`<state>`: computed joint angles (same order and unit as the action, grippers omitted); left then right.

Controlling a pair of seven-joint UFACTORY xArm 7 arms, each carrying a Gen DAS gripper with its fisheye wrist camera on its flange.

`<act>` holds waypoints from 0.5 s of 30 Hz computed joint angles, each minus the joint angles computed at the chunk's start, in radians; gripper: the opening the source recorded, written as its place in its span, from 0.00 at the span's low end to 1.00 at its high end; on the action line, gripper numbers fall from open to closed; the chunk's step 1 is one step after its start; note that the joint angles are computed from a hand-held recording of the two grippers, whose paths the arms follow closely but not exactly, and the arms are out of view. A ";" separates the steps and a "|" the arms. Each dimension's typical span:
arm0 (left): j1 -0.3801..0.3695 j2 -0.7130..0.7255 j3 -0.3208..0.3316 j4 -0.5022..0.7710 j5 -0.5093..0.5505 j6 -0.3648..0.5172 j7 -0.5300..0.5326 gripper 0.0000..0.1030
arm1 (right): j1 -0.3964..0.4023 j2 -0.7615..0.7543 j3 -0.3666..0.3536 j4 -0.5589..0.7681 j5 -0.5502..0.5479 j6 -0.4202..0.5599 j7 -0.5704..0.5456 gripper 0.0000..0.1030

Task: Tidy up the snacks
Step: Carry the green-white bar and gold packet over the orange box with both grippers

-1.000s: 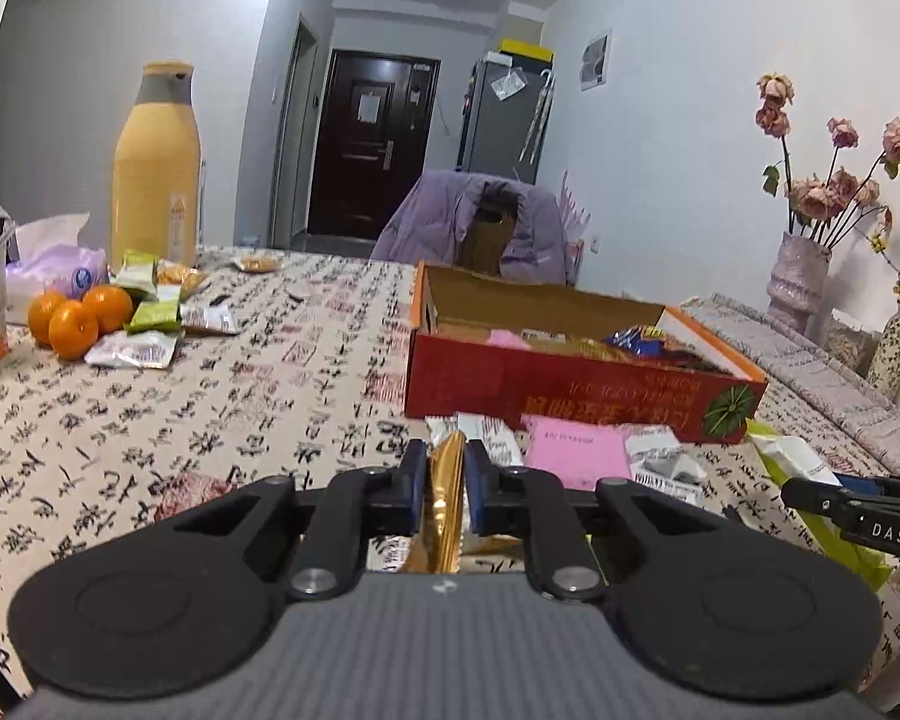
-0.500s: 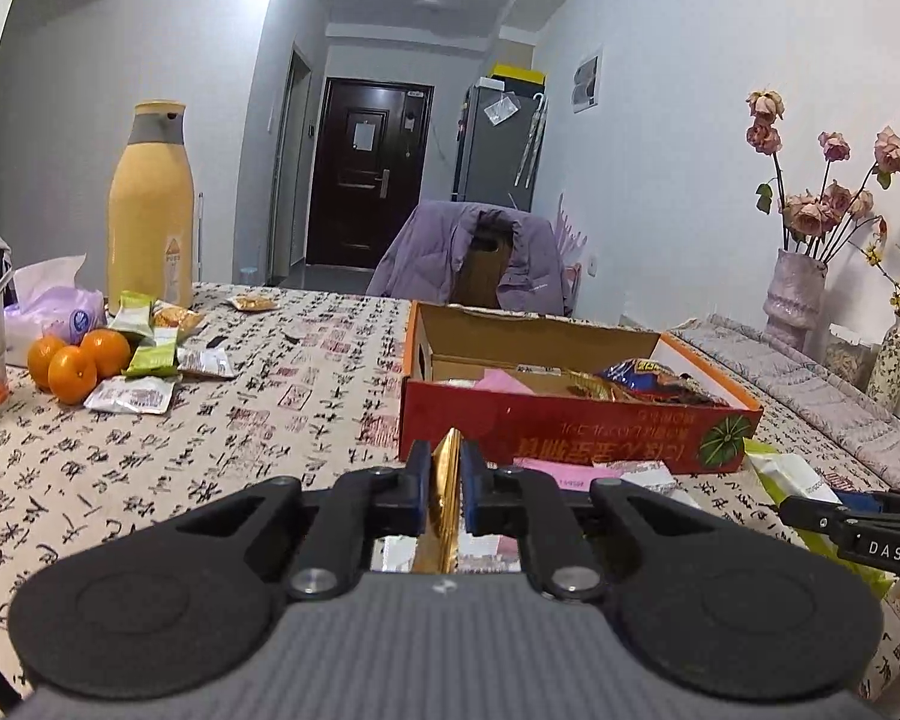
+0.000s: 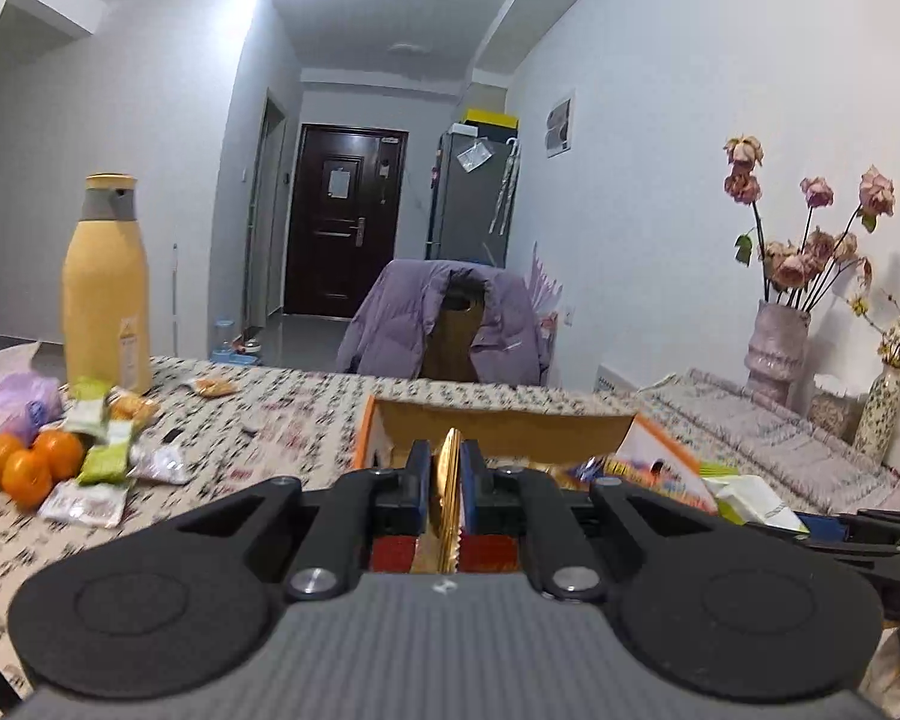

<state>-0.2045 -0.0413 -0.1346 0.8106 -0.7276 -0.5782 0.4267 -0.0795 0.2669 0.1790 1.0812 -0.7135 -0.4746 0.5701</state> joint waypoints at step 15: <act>-0.090 0.294 0.163 0.458 0.030 0.182 0.053 0.10 | -0.176 0.351 0.374 0.529 -0.071 0.326 -0.106 0.33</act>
<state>-0.2950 0.2529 0.0289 1.2686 -0.6975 -0.3964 0.4794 -0.2552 0.6179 0.5534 1.6101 -0.7843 -0.1489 0.4639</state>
